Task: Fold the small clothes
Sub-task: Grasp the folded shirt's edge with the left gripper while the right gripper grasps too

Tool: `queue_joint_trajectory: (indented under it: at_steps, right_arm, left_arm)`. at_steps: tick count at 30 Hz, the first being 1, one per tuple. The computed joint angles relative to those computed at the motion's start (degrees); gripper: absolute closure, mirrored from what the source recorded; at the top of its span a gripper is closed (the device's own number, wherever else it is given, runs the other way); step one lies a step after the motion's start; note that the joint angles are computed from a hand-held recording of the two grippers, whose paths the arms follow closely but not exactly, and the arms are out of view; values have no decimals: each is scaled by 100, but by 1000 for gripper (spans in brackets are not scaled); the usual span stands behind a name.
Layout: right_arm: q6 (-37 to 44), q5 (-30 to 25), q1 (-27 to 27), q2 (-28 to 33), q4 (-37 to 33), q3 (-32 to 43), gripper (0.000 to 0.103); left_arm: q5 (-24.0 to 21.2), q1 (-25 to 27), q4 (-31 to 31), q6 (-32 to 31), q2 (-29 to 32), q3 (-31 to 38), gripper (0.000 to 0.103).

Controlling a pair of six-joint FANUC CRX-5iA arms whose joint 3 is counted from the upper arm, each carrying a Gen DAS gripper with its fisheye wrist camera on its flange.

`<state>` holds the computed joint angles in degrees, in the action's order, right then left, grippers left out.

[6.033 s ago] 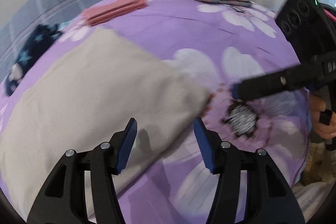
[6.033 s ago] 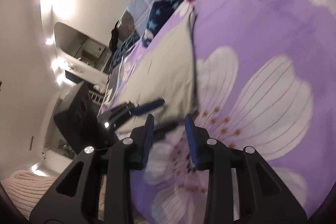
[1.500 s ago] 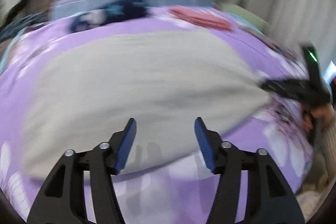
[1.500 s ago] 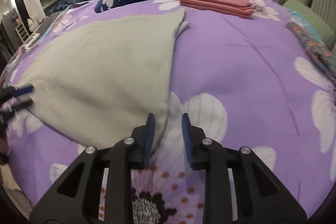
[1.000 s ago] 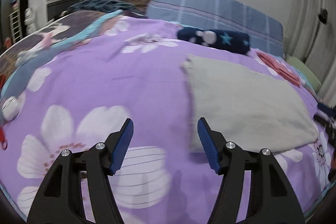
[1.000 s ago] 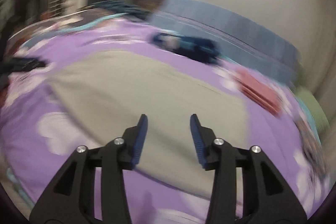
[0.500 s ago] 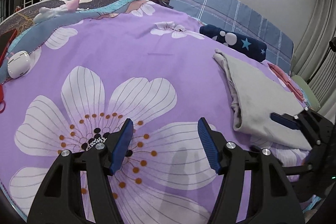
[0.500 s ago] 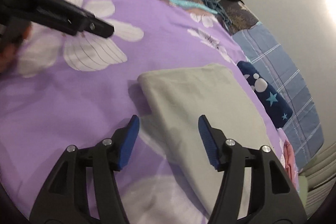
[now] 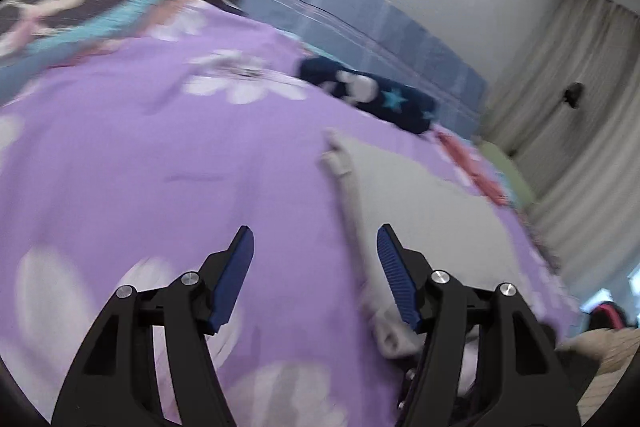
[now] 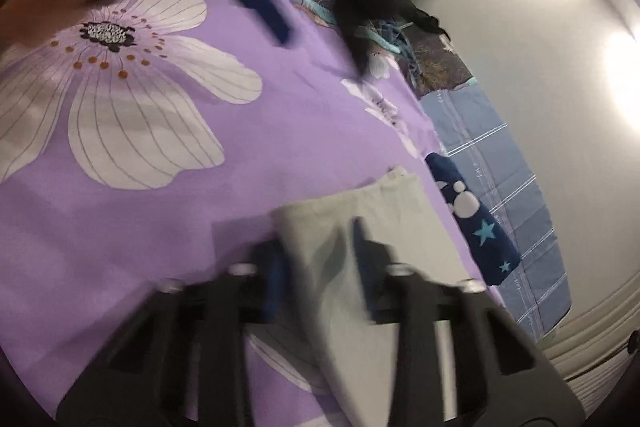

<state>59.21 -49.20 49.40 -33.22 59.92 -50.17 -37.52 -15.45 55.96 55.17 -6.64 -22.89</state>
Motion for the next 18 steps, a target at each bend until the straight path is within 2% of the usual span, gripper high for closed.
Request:
queue_joint_trajectory:
  at_steps: [2, 3, 5, 6, 7, 9, 11, 12, 13, 16, 18]
  right_arm:
    - [44, 120, -92, -70, -329, 126, 99]
    - [84, 180, -132, -118, -505, 195, 100]
    - [175, 291, -236, -189, -810, 328, 100]
    - [269, 325, -284, -207, -1003, 410, 100]
    - [354, 334, -323, -217, -1184, 489, 100]
    - [445, 304, -340, -222, -1392, 579, 100]
    - [522, 313, -359, -228, -1558, 638, 100]
    - [562, 328, -376, -224, -1619, 660, 100]
    - [606, 336, -388, -215, -1691, 694, 100]
    - [602, 310, -369, -252, -1893, 774, 100]
    - [549, 250, -310, -327, -2095, 845, 100]
  left_arm:
    - [-476, -11, 212, -121, 590, 505, 39]
    - [-697, -41, 157, -17, 961, 872, 42]
    - [-1031, -101, 20, 140, 1521, 1458, 64]
    - [-1181, -142, -191, 372, 1835, 1840, 79]
    - [-1271, -175, -399, 624, 2069, 2140, 83]
    - [-1381, -242, -678, 1004, 2463, 2624, 83]
    - [-1597, -245, -638, 1154, 2773, 2921, 83]
    - [-1596, -260, -547, 1168, 2872, 2978, 85]
    - [-1550, -251, -465, 1123, 2894, 2962, 95]
    - [-1165, -322, -206, 1042, 2806, 2796, 97]
    - [-833, -414, 2, 715, 2625, 2616, 97]
